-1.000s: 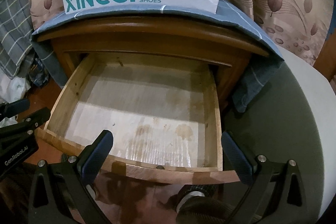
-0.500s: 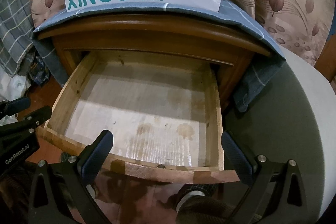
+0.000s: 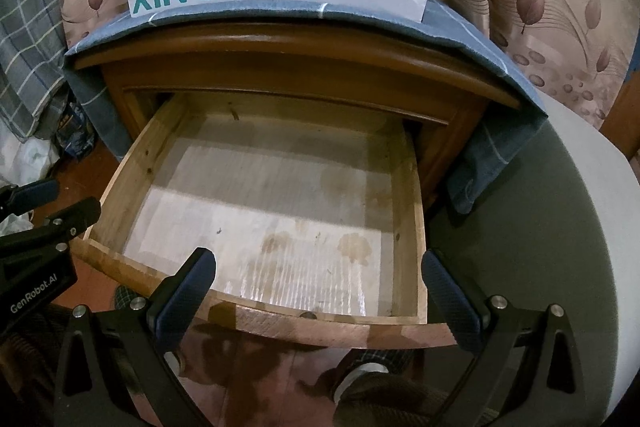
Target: Take underwear out of drawer
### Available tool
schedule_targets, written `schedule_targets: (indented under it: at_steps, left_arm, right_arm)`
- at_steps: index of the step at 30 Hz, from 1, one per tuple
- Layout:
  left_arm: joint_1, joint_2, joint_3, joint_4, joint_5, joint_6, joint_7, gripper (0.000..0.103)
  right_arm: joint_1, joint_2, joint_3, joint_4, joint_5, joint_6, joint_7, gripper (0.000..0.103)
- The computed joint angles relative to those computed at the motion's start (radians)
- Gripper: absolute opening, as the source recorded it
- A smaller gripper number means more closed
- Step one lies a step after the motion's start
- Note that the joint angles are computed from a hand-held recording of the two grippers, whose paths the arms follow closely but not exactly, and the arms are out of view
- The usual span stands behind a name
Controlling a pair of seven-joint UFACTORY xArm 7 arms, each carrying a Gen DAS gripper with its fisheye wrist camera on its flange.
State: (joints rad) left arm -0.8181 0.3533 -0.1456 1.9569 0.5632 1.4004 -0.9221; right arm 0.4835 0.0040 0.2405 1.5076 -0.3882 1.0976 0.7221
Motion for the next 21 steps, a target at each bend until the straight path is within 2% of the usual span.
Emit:
schedule_targets:
  at_steps: [21]
  left_arm:
    - [0.001, 0.000, -0.001, -0.006, -0.006, -0.003, 0.000, 0.052]
  right_arm:
    - [0.006, 0.005, 0.000, 0.004, -0.005, 0.007, -0.001, 0.102]
